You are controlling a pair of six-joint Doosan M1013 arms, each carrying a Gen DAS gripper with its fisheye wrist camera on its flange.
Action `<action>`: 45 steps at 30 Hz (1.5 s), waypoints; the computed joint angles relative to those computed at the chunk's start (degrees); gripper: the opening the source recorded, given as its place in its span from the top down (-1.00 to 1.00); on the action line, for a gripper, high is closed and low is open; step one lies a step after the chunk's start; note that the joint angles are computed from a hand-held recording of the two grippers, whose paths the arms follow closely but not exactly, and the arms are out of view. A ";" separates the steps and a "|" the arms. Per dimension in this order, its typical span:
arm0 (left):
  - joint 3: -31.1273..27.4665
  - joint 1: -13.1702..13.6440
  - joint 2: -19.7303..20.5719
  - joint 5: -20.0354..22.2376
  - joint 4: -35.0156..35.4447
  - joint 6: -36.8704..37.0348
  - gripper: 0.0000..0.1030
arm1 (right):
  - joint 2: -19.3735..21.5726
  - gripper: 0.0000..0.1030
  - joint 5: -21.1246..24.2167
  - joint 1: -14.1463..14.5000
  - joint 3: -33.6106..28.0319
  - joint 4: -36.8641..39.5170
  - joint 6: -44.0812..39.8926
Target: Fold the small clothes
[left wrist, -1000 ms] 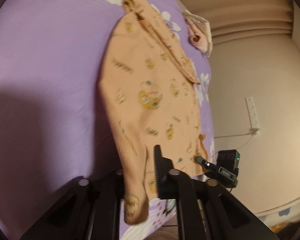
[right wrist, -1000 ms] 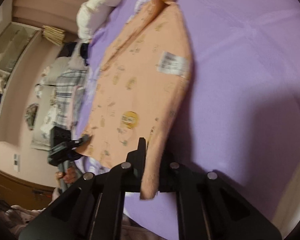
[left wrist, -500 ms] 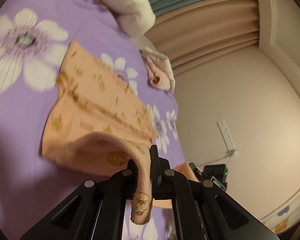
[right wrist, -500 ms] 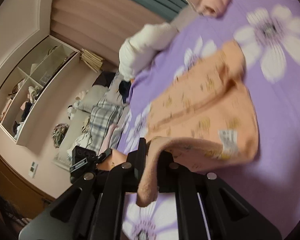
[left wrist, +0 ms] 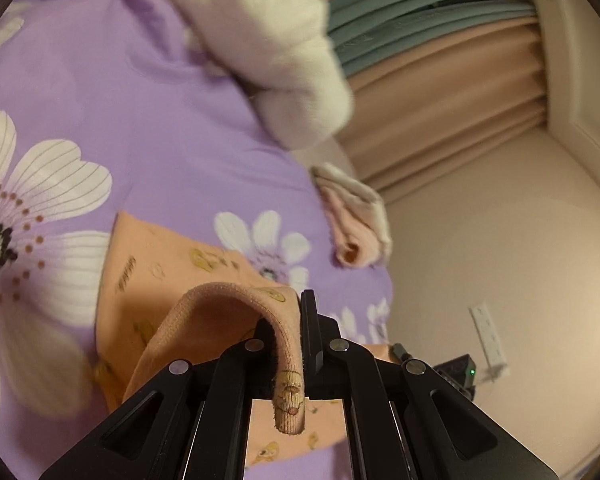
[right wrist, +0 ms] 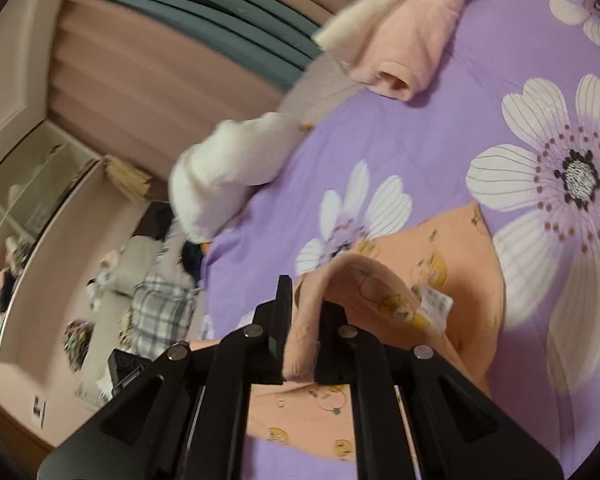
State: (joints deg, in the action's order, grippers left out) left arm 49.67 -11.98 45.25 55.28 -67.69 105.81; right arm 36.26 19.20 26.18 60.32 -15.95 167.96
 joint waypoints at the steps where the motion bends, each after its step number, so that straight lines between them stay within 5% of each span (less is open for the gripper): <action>1: -1.44 -0.18 0.95 0.29 1.88 -2.52 0.99 | 0.58 0.80 1.38 -0.21 -0.71 0.84 -0.11; 5: -10.76 -1.11 6.59 6.17 13.22 -14.13 0.99 | 2.87 0.78 8.90 -1.67 -3.54 8.86 -5.29; 11: -17.83 -0.80 10.83 10.02 14.27 -21.73 0.99 | 3.03 0.82 4.12 -3.46 -0.97 15.29 -2.65; 15: -23.30 -0.14 13.82 11.67 15.22 -30.83 0.99 | 3.10 0.76 3.56 -3.91 0.02 5.78 17.04; 18: -26.69 0.09 14.87 12.32 21.69 -35.79 0.93 | 2.89 0.56 5.44 -3.88 -0.04 -0.65 23.43; 24: -21.91 0.25 10.88 8.88 26.61 -26.97 0.88 | 1.63 0.24 10.00 -2.82 -1.46 -9.12 17.55; 28: -18.77 -0.38 8.51 8.71 26.69 -19.66 0.88 | 2.09 0.24 12.66 -1.80 -4.37 -3.36 0.92; 32: -19.83 -1.81 8.78 13.11 29.17 -14.85 0.88 | 5.73 0.42 24.37 -0.38 -12.07 4.34 -18.17; 37: -19.58 -3.85 9.04 16.51 38.64 -14.23 0.88 | 11.65 0.55 42.05 0.82 -22.77 3.06 -25.15; 40: -17.19 -3.62 8.28 15.67 38.13 -14.75 0.88 | 10.25 0.67 40.57 0.23 -19.90 3.15 -22.16; 45: -9.11 -3.05 3.25 12.02 37.36 -10.40 0.88 | 5.52 0.46 36.86 1.29 -13.16 0.79 -22.90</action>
State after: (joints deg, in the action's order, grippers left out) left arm 40.56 -15.04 48.50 67.30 -30.33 95.41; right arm 41.78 56.06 27.47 47.16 -15.16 145.06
